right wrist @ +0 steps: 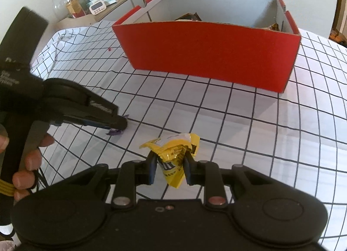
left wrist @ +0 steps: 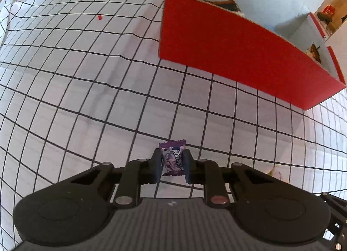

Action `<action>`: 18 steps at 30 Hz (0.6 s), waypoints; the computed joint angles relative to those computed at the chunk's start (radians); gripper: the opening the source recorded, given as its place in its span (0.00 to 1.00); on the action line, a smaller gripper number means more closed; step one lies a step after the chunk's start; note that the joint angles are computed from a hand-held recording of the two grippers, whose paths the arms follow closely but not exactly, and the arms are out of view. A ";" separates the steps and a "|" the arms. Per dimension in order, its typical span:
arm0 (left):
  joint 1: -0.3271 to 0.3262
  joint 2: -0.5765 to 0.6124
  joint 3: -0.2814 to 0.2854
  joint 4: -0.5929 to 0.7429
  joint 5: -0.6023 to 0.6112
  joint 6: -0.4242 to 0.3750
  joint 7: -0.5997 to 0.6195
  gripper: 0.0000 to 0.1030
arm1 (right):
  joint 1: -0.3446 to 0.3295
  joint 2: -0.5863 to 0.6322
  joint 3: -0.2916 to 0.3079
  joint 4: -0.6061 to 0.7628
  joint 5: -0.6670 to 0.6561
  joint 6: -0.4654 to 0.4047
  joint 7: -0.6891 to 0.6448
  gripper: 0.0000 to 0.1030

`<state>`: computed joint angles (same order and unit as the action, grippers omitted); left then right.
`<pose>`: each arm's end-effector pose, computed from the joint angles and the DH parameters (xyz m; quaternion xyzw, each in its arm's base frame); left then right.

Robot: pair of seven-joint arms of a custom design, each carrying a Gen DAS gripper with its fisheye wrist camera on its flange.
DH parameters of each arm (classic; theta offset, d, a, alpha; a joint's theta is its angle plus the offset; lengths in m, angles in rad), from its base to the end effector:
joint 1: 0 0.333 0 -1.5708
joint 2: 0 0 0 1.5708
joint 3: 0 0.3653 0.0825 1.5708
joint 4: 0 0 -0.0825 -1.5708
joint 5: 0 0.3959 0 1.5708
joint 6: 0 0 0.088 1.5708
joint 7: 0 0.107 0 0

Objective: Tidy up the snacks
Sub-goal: 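Carry the M&M's bag and purple candy up and over the red box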

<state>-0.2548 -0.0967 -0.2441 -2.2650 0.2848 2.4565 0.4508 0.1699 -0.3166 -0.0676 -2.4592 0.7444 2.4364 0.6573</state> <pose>0.4691 -0.2587 0.4709 -0.8259 0.5338 -0.1423 0.1126 0.4555 0.0467 0.4842 -0.8183 0.4820 -0.0184 0.3127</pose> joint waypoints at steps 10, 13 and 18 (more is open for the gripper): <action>-0.014 -0.108 -0.018 -0.034 0.019 -0.029 0.000 0.20 | -0.004 -0.068 -0.012 -0.025 0.011 -0.005 0.023 0.23; -0.020 -0.142 -0.025 -0.032 0.028 -0.050 0.005 0.20 | -0.004 -0.097 -0.016 -0.029 0.013 -0.009 0.026 0.23; -0.026 -0.190 -0.032 -0.024 0.036 -0.075 0.014 0.20 | -0.004 -0.145 -0.023 -0.024 0.004 -0.019 0.037 0.23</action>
